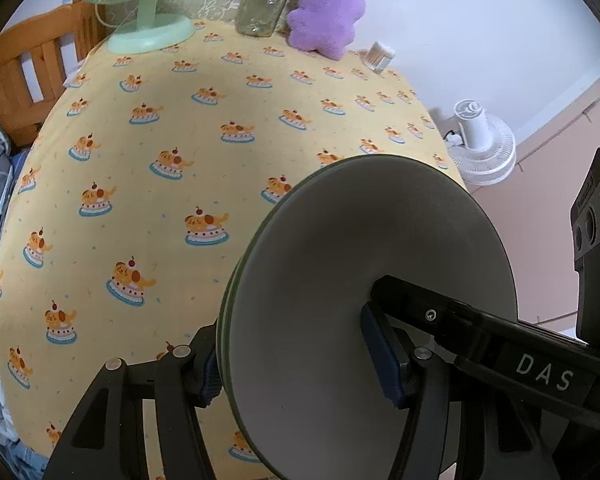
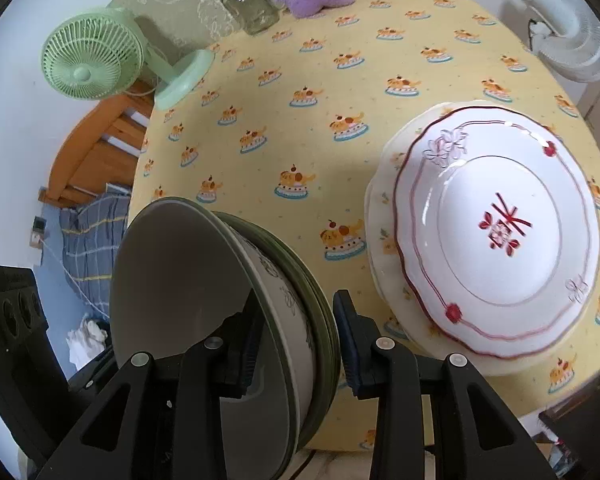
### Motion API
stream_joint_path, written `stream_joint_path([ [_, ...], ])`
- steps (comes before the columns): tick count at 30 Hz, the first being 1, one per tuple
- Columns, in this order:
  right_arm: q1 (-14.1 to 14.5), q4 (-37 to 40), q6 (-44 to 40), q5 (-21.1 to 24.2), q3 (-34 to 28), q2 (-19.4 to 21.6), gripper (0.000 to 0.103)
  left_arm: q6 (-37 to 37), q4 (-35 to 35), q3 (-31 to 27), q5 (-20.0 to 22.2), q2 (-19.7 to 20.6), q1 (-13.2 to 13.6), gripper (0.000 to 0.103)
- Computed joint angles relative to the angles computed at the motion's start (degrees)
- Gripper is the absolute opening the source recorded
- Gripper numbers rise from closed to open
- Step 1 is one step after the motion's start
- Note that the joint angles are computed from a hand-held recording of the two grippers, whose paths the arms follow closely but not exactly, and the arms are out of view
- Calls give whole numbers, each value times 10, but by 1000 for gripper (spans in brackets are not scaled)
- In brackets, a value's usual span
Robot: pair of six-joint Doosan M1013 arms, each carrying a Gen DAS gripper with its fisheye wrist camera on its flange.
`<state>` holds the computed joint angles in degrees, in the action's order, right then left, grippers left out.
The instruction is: Organize plates and bowls
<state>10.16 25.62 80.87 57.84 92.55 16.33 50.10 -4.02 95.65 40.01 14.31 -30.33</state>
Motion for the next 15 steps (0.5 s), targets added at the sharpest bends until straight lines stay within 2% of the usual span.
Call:
stream_joint_path([
  [7,-11,15,-25,-4,5,-11,38,-52,49,-8,-1,-2,-16,61],
  [15,-41,42,-111,36,-18,0,38,-191,137,-43,19,17,-49,61],
])
